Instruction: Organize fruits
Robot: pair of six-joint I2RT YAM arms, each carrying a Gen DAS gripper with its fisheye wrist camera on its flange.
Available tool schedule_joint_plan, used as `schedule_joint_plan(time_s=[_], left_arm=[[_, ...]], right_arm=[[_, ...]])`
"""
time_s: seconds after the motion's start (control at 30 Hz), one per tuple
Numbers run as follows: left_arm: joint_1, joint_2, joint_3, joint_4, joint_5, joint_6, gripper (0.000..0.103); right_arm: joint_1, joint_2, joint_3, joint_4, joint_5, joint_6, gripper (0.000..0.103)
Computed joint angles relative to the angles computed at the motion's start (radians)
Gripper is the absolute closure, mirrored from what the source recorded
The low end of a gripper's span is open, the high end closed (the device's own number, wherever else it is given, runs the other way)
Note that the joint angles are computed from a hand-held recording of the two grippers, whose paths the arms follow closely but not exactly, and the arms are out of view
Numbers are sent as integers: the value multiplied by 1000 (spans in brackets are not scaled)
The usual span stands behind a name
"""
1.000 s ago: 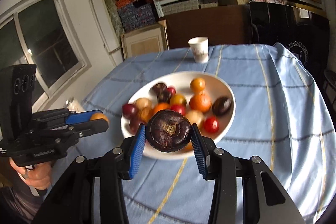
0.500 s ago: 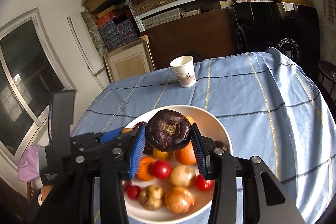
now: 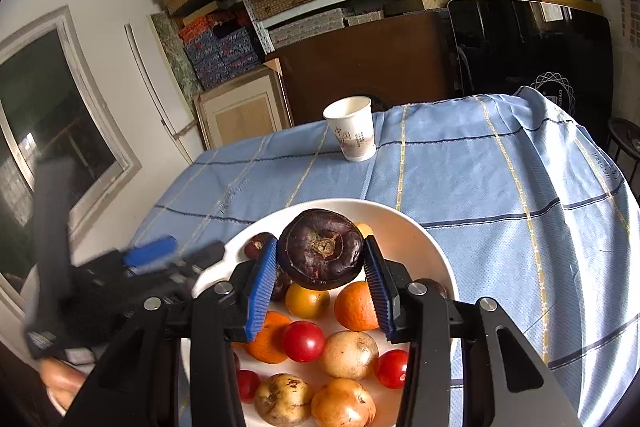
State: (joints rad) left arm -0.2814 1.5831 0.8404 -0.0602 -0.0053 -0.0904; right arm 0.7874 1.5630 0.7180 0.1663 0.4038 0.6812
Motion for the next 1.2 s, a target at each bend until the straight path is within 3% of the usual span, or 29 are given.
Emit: schedule_joint_plan(time_s=[0.47,0.73,1.0,1.2], left_arm=[[27,-106,-30,-21,-15,-17,22],[18,-299,-115,-94,-40,-1,16],[-47,-716,-277,-298,-84,14,9],[-179,-1040,-385,-510,-173,-32,7]], right_arm=[[53,42,62,-76,35,-26,49],[125,-61,65,-242,105,33,37],[350,-214,-50,-400,258,245,29],[558,-203,-33,-594,406,452,24]])
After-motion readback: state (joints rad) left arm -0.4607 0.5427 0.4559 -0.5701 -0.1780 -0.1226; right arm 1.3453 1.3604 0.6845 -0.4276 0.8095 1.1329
